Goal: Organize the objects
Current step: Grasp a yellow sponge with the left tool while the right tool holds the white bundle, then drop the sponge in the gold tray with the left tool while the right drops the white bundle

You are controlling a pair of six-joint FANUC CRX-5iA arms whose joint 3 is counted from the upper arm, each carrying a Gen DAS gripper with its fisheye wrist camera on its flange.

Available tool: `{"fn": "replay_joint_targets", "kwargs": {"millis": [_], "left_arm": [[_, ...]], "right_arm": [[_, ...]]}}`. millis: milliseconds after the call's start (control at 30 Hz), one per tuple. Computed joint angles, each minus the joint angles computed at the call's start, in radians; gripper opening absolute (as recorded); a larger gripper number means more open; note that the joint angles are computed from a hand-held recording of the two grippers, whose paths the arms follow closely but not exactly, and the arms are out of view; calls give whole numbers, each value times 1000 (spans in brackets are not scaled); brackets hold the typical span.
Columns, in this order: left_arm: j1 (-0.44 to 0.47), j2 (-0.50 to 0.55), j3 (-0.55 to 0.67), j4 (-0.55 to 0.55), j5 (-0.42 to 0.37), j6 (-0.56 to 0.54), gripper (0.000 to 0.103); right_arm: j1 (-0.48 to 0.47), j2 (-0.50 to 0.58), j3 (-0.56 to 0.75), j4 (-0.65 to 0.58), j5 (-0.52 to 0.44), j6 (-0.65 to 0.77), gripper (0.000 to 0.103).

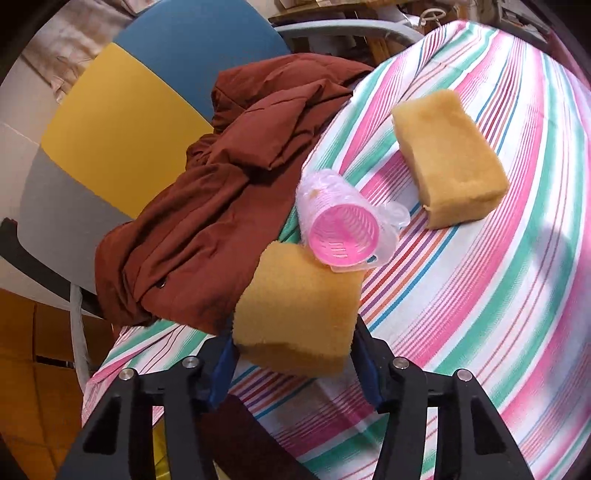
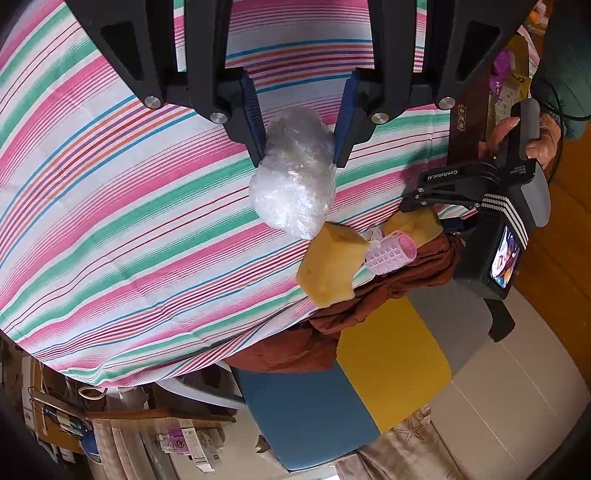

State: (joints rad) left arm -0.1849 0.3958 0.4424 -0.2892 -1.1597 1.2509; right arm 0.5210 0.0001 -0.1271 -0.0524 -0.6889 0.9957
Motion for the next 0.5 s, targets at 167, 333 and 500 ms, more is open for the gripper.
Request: {"fn": "replay_joint_targets", "kwargs": {"millis": [167,333,500], "left_arm": [[20,-79,-70,20,46,14,57],[78,-194,-181,68,118,-3,57],[104,-265,-256,168,139,-28,57]], "right_arm": [[11,-22,-14,18,5,-18,36],[39,-51,-30,51,1,-45,36],[86,-91,-55,99,1,-89,36]]}}
